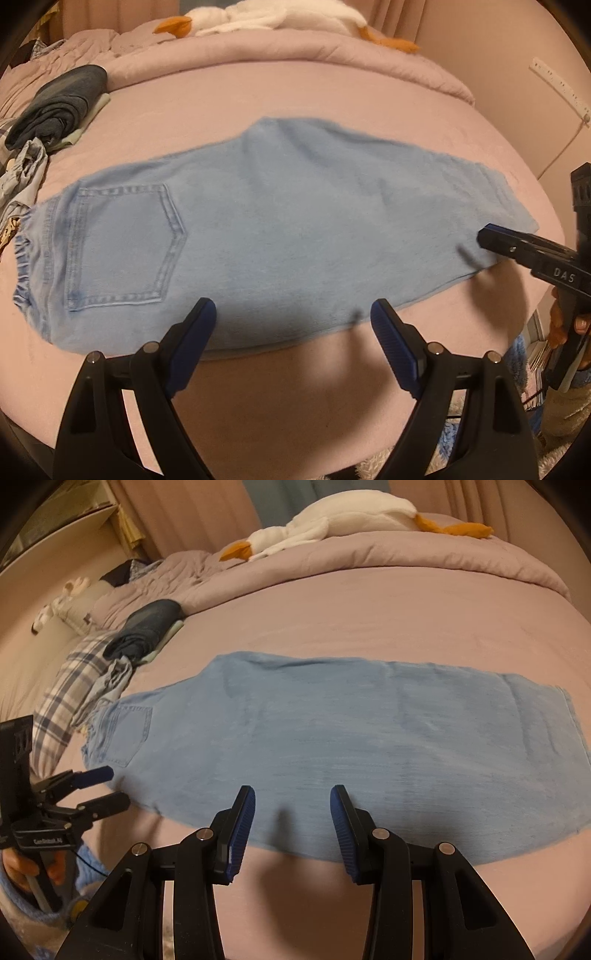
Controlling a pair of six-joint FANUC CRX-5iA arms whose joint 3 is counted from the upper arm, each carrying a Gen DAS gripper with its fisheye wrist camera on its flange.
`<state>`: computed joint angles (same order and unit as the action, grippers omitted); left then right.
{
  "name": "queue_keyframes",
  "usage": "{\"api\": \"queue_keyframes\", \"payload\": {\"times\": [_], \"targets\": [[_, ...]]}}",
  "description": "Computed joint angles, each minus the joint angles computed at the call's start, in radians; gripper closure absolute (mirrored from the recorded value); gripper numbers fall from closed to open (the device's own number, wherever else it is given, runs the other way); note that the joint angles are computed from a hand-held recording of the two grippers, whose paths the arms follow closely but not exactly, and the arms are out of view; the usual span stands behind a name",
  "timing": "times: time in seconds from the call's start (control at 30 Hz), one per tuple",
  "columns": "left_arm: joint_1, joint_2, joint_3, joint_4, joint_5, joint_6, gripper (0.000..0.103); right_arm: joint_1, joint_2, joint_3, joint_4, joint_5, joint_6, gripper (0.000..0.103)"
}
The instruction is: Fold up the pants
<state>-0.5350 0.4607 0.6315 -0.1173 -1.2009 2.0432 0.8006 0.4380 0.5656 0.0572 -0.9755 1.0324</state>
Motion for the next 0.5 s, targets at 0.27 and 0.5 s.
{"api": "queue_keyframes", "payload": {"times": [0.27,0.5], "targets": [[-0.031,0.089,0.128,-0.040,-0.154,-0.050,0.017,-0.023,-0.008,-0.042,0.009,-0.018,-0.027,0.061],[-0.032,0.078,0.119,-0.010,-0.132,-0.043,0.016,-0.054,-0.061,-0.110,-0.038,0.055,-0.019,0.061]]}}
